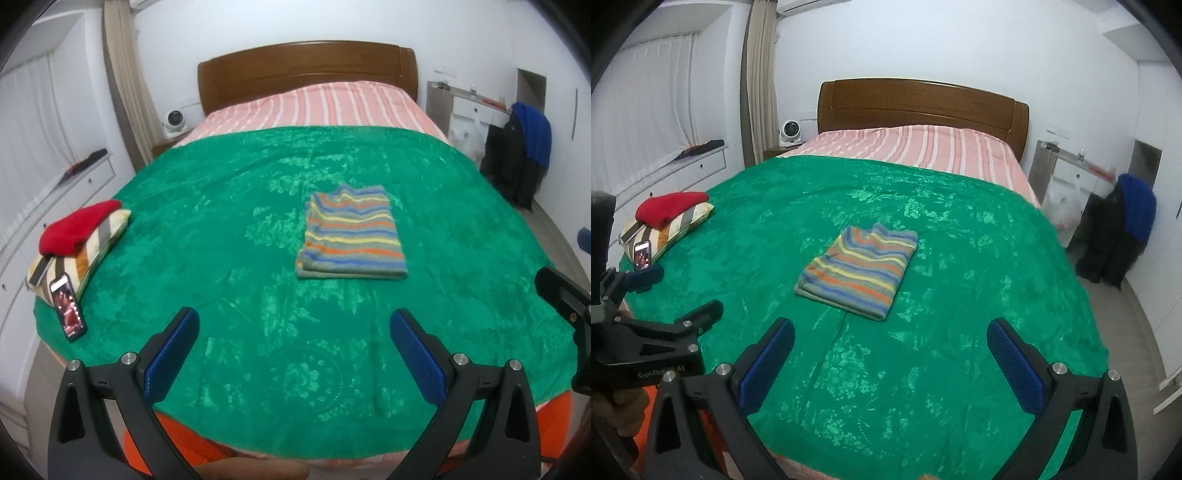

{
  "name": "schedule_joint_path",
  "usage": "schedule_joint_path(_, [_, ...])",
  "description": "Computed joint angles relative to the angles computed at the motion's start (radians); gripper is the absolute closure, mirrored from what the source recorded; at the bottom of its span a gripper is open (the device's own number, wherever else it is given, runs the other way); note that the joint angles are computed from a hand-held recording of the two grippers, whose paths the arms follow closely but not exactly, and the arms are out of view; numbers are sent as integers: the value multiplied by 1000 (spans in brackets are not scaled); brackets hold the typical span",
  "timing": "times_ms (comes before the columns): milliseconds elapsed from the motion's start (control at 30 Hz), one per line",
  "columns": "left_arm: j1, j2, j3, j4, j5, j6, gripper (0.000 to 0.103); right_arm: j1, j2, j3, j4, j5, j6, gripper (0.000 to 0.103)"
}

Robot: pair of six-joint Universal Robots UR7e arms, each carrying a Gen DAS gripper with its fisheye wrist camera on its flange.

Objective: Fold small clothes

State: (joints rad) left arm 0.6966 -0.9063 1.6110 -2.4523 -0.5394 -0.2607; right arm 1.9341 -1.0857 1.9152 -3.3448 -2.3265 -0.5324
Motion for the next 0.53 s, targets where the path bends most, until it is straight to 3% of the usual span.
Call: schedule_joint_path(533, [-1, 19, 4, -3, 17, 4, 0, -38, -14, 19, 31, -14, 51, 0])
